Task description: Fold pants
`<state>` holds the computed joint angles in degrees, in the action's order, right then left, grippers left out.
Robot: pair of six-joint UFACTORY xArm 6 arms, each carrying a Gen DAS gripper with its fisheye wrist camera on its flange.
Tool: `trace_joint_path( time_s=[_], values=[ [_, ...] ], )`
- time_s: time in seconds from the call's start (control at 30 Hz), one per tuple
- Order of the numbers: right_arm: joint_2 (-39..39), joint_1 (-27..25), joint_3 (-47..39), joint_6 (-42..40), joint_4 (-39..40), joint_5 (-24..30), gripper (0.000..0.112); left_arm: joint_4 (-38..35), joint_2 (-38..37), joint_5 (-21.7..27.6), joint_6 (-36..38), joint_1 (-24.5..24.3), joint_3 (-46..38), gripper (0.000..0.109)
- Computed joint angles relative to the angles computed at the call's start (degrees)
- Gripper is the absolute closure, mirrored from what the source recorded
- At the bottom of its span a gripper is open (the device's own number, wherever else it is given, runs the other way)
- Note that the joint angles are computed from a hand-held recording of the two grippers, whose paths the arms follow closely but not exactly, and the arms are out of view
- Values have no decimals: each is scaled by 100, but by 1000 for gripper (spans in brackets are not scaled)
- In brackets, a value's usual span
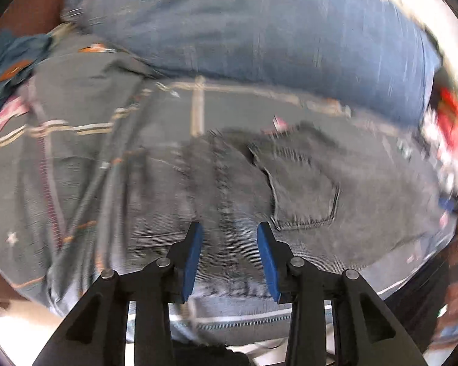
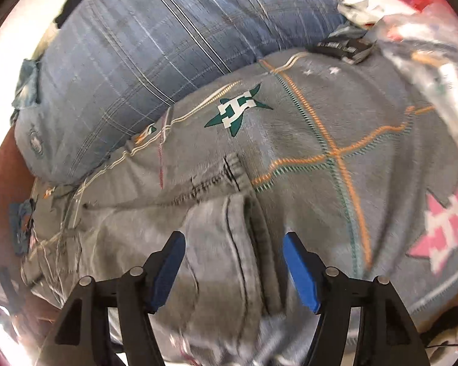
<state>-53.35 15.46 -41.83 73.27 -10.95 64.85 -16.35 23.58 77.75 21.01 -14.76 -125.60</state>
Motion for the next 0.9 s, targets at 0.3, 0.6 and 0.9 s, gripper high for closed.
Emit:
trace_joint_path(
  time_s=[0.3, 0.6, 0.9],
  values=[
    [1442, 283, -1635, -634, -1118, 883, 101, 243, 267, -82, -103, -158, 325, 69],
    [1166, 300, -784, -230, -1060, 1063, 90, 207, 119, -200, -78, -150, 566, 69],
    [431, 1764, -183, 1163, -1012, 10, 51, 436, -173, -513, -190, -238, 943, 69]
  ],
)
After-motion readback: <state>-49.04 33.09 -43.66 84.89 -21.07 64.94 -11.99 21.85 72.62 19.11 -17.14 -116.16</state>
